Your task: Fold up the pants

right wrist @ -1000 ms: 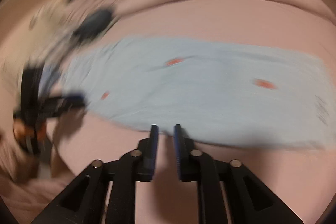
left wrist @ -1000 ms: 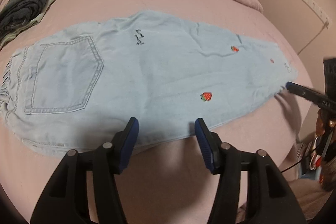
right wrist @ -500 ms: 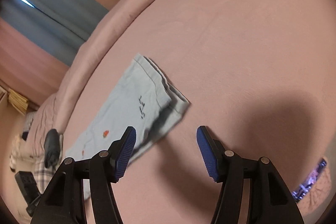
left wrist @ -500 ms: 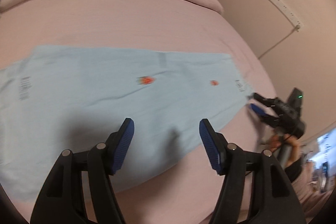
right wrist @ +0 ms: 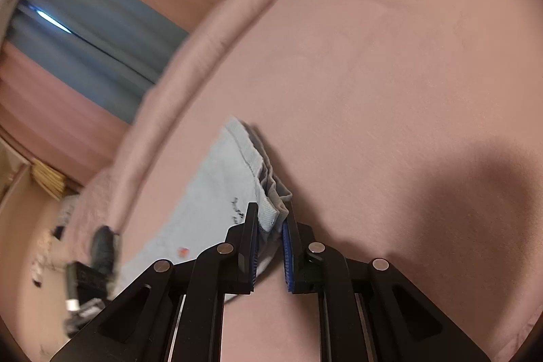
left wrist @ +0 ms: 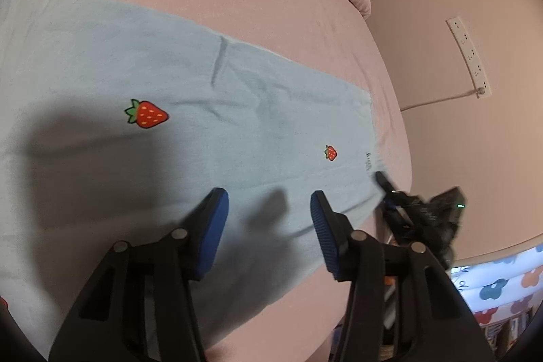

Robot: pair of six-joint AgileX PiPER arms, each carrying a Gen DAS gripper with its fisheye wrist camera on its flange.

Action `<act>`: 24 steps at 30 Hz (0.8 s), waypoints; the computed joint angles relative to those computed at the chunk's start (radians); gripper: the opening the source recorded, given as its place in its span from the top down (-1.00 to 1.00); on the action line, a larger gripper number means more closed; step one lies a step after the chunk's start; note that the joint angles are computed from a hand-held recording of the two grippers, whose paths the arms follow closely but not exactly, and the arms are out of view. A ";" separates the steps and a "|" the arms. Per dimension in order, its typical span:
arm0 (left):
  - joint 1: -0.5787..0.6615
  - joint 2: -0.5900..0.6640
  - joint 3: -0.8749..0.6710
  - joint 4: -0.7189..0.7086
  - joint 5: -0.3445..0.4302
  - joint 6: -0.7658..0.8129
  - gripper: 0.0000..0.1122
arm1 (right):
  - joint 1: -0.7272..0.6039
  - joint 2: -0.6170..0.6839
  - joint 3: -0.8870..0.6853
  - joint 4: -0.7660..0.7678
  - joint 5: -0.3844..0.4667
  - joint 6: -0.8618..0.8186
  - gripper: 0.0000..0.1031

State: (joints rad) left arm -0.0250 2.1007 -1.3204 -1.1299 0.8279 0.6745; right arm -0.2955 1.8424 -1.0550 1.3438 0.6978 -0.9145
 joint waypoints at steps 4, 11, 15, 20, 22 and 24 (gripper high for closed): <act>0.010 0.011 -0.007 -0.018 0.028 -0.013 0.11 | 0.020 0.013 -0.039 -0.044 -0.006 0.070 0.80; 0.078 -0.063 0.082 -0.124 0.084 0.059 -0.24 | 0.178 -0.170 -0.057 -0.166 -0.132 0.061 0.79; 0.132 -0.079 0.129 -0.251 0.178 0.155 -0.41 | 0.319 -0.216 -0.080 -0.280 -0.207 0.074 0.79; 0.159 -0.077 0.131 -0.315 0.261 0.185 -0.56 | 0.494 -0.187 -0.116 -0.361 -0.261 0.090 0.79; 0.163 -0.064 0.114 -0.308 0.285 0.171 -0.56 | 0.547 -0.189 -0.108 -0.377 -0.279 0.068 0.79; 0.164 -0.028 0.080 -0.301 0.316 0.143 -0.56 | 0.591 -0.184 -0.105 -0.370 -0.287 0.024 0.79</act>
